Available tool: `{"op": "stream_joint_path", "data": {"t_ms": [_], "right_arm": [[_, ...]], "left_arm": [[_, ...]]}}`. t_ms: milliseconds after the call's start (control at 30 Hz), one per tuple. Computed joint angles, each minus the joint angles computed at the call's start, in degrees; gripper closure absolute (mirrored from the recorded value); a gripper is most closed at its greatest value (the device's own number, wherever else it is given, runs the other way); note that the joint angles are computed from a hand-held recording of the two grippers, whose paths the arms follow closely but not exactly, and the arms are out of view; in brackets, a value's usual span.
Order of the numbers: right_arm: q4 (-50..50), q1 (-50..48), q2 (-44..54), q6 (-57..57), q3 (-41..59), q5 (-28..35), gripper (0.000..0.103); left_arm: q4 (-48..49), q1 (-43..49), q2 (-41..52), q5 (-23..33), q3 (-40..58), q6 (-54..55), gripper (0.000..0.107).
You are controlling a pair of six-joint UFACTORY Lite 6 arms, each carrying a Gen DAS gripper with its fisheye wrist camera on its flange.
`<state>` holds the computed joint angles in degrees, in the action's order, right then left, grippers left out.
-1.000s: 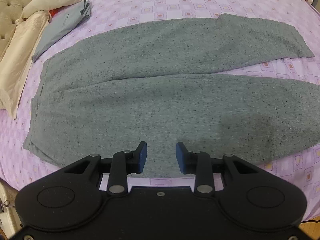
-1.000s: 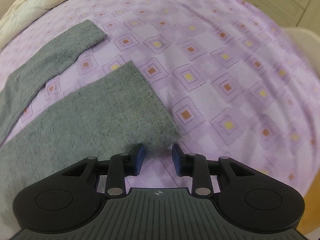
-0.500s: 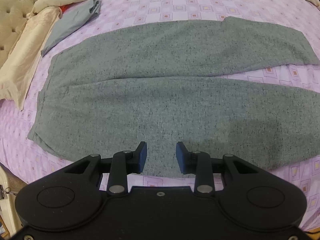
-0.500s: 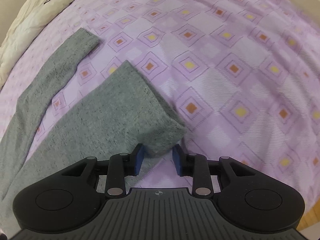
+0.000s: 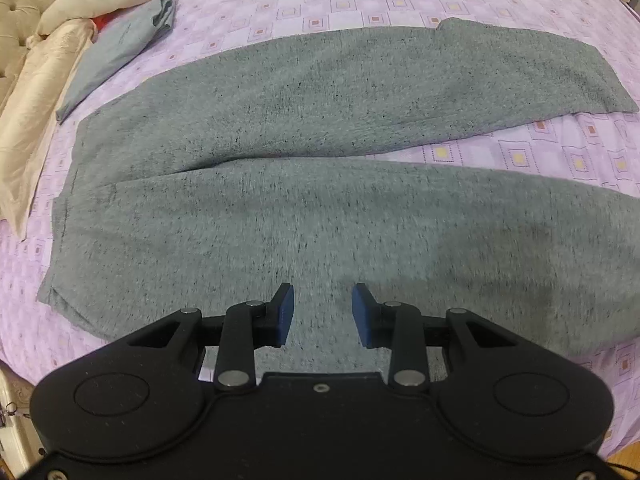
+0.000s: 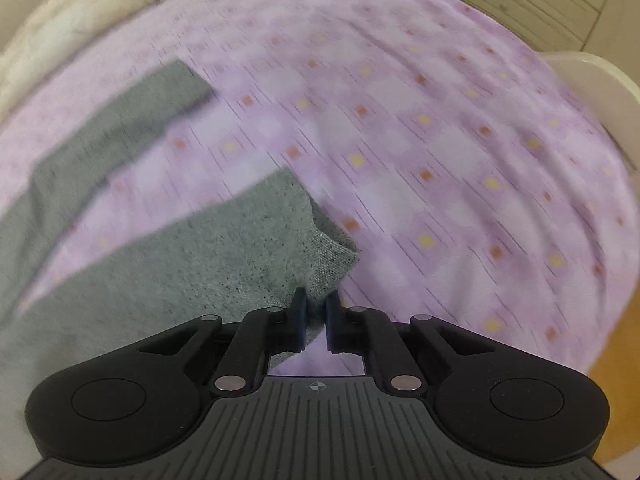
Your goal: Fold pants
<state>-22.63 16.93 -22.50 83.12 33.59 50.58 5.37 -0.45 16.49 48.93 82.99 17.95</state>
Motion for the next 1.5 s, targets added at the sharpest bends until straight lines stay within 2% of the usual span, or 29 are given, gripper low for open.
{"op": "stream_joint_path", "data": {"t_ms": [67, 133, 233, 300, 400, 500, 633, 833, 933, 1000, 1200, 1333, 1433, 1500], "right_arm": [[5.0, -3.1, 4.7, -6.9, 0.4, -1.8, 0.091], [6.3, -4.7, 3.4, -7.3, 1.5, -0.2, 0.091], [2.4, -3.6, 0.3, -4.6, 6.3, 4.3, 0.086], [-1.3, -3.9, 1.9, -6.4, 10.5, 3.8, 0.085], [-3.8, -9.5, 9.5, -13.0, 16.5, -5.9, 0.084], [-4.4, -15.1, 22.2, -17.1, 24.9, -15.6, 0.084], [-10.7, -16.8, 38.0, -15.9, 37.5, -17.8, 0.084], [-5.2, -21.3, 48.7, -19.9, 47.4, -21.1, 0.083], [7.2, -24.8, 54.2, -28.5, 51.1, -23.3, 0.077], [14.5, -26.2, 58.0, -33.2, 54.1, -21.8, 0.073], [10.6, -25.2, 56.4, -23.5, 50.0, -25.6, 0.069], [-0.7, -22.7, 55.2, -9.8, 50.0, -19.8, 0.069], [4.1, -23.3, 53.7, -12.6, 46.5, -25.0, 0.068], [3.7, -23.1, 55.0, -13.0, 47.6, -26.1, 0.067]], "left_arm": [[0.3, 0.2, 1.7, 0.3, 1.4, 1.0, 0.064], [-0.4, 1.0, 3.4, 0.8, 3.8, 2.7, 0.064], [-0.9, 1.7, 6.1, 0.7, 7.7, 3.4, 0.064], [-1.0, 1.9, 9.3, 0.8, 11.7, 3.3, 0.064], [-1.3, 1.7, 14.6, 1.8, 18.3, 2.8, 0.064], [-1.2, 1.2, 19.9, 3.0, 26.0, 2.0, 0.064], [-1.2, 1.2, 24.8, 4.6, 34.0, 1.6, 0.064], [-0.3, 2.0, 29.6, 7.2, 40.6, -0.4, 0.064], [0.4, 2.0, 30.5, 8.0, 41.5, -1.1, 0.064], [0.8, 2.1, 31.6, 8.9, 43.1, -1.4, 0.064], [1.7, 2.5, 35.0, 11.0, 47.9, -2.5, 0.064], [2.0, 2.7, 37.5, 12.0, 52.0, -2.7, 0.064], [1.7, 3.1, 40.3, 13.9, 56.3, -2.5, 0.064], [1.8, 2.9, 41.4, 14.4, 57.9, -2.1, 0.064]]}}
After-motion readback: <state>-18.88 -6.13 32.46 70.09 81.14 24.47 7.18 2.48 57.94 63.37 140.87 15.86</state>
